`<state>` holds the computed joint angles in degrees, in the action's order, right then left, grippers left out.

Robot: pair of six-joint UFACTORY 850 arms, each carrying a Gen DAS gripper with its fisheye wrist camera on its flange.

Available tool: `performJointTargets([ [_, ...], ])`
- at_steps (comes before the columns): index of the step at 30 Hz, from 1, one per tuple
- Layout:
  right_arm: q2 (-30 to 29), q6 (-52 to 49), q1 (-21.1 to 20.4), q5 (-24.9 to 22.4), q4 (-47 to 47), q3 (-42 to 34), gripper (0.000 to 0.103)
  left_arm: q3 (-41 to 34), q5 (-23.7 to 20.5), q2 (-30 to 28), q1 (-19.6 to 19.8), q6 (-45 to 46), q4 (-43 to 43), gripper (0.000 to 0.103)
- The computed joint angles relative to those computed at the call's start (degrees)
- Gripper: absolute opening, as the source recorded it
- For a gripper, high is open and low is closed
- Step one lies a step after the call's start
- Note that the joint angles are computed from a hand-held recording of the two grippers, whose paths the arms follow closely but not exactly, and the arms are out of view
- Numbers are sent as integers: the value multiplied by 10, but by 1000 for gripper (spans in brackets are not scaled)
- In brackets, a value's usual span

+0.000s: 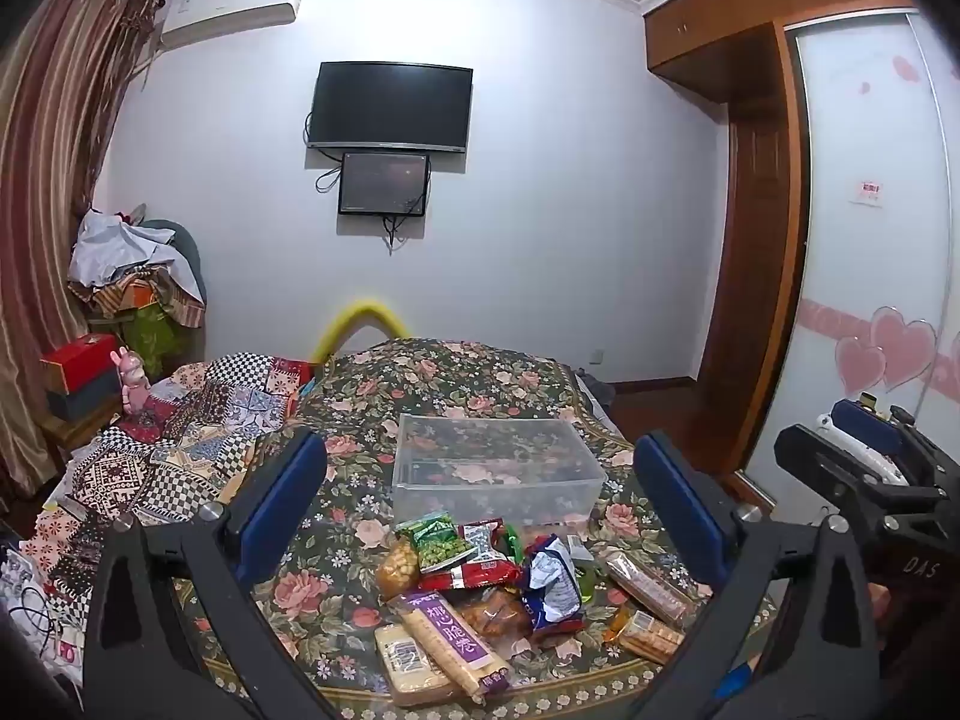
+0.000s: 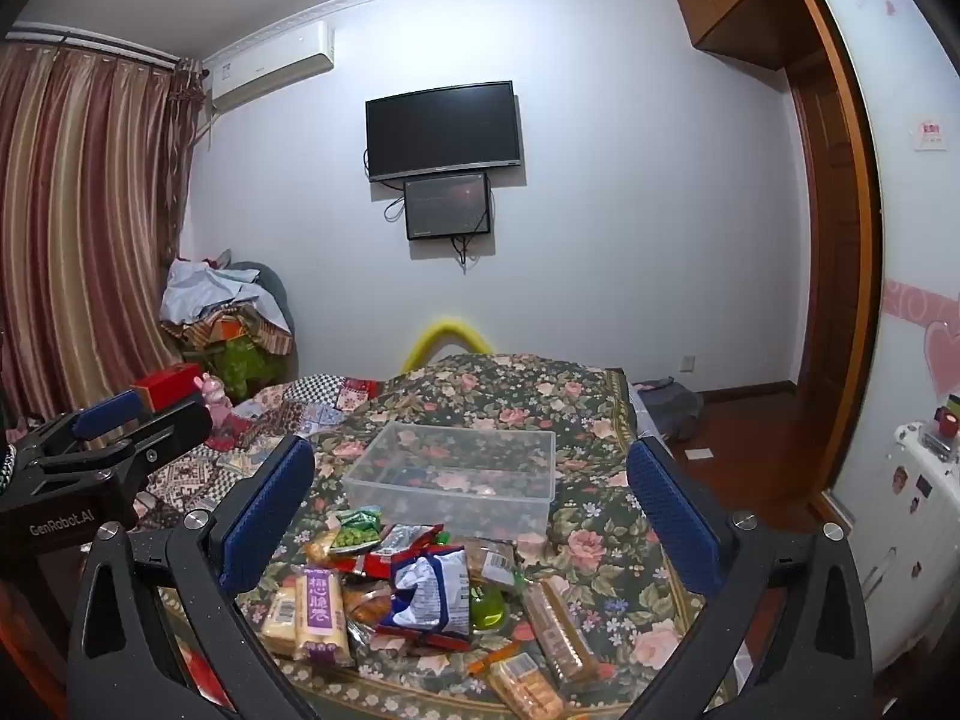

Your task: Organize snacks

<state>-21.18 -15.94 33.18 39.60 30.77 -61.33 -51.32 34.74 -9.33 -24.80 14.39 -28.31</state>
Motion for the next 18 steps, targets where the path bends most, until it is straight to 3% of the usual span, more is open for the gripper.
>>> performJointTargets([
  [18,3,4,0,0,-4,3,103,4,-2,1,1,-5,3,103],
])
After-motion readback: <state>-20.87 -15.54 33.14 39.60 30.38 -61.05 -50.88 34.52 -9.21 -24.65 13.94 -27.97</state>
